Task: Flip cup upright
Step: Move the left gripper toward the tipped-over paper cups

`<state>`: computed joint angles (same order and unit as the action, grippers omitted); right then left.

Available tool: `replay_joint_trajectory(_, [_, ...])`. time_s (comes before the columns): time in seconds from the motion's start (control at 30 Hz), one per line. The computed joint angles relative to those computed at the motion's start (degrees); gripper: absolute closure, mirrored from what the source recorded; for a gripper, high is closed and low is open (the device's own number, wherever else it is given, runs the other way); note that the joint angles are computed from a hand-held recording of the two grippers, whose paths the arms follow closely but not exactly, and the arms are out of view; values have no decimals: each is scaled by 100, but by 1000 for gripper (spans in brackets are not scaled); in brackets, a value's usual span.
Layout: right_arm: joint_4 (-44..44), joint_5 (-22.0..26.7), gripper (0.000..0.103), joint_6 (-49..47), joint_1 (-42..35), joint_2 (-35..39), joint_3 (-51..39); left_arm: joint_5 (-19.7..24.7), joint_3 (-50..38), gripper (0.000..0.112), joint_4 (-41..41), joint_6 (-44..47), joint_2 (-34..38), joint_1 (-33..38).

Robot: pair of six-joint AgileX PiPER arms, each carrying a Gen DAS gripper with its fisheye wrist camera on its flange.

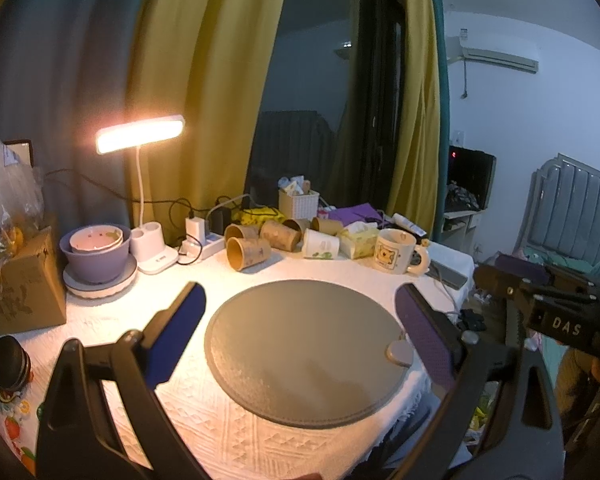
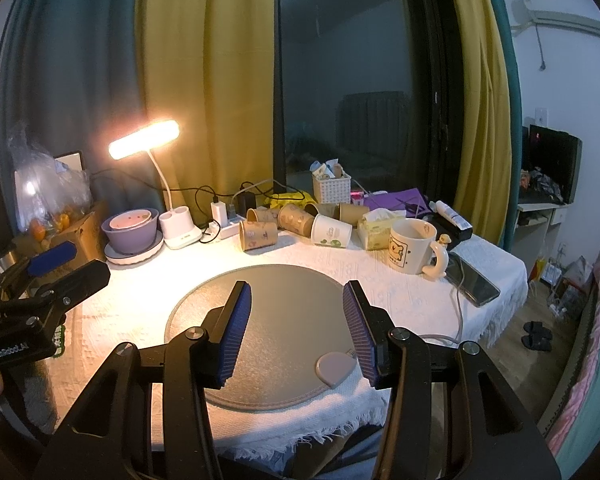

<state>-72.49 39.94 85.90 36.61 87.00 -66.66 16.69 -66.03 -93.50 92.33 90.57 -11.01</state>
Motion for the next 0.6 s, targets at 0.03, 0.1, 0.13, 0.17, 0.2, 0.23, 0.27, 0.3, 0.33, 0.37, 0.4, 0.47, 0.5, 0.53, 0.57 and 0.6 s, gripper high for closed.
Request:
replay_joint_trajectory(0.03, [3, -9, 53, -1, -5, 5, -3, 2, -9, 16, 39, -46, 21, -2])
replay_joint_trajectory(0.1, [34, -82, 53, -30, -61, 20, 1, -38, -66, 16, 224, -221, 73, -42])
replay_joint_trajectory(0.13, [58, -146, 53, -70, -123, 38, -8, -71, -115, 16, 399, -380, 116, -76])
replay_joint_trajectory(0.17, [91, -210, 53, -107, -187, 63, -13, -68, -207, 16, 691, -662, 185, -95])
replay_joint_trajectory(0.2, [143, -284, 53, -152, -265, 90, -19, -43, -355, 16, 1157, -1121, 295, -120])
replay_joint_trajectory(0.23, [227, -389, 53, -249, -378, 134, -59, -42, -453, 16, 1529, -1489, 386, -165])
replay_joint_trajectory(0.27, [363, -483, 53, -417, -498, 171, -119, -58, -585, 16, 1964, -1915, 488, -218])
replay_joint_trajectory(0.3, [444, -579, 53, -511, -604, 217, -139, -40, -755, 16, 2402, -2342, 616, -245])
replay_joint_trajectory(0.33, [587, -680, 53, -669, -723, 270, -200, -36, -886, 16, 2784, -2723, 723, -295])
replay_joint_trajectory(0.37, [763, -813, 53, -862, -876, 346, -274, -7, -1041, 16, 3196, -3144, 842, -343])
replay_joint_trajectory(0.4, [904, -936, 53, -1015, -1004, 410, -323, 23, -1205, 16, 3603, -3569, 967, -396])
replay_joint_trajectory(0.47, [1295, -1181, 53, -1460, -1271, 575, -475, 85, -1549, 16, 4291, -4286, 1219, -487])
replay_joint_trajectory(0.5, [1532, -1265, 53, -1742, -1392, 677, -586, 142, -1751, 16, 4638, -4652, 1356, -529])
replay_joint_trajectory(0.53, [1787, -1341, 53, -2054, -1507, 785, -722, 226, -1975, 16, 4952, -4999, 1506, -562])
replay_joint_trajectory(0.57, [2045, -1394, 53, -2378, -1604, 901, -877, 340, -2202, 16, 5185, -5271, 1654, -568])
replay_joint_trajectory(0.6, [2288, -1445, 53, -2695, -1709, 1020, -1032, 494, -2490, 16, 5479, -5634, 1839, -582])
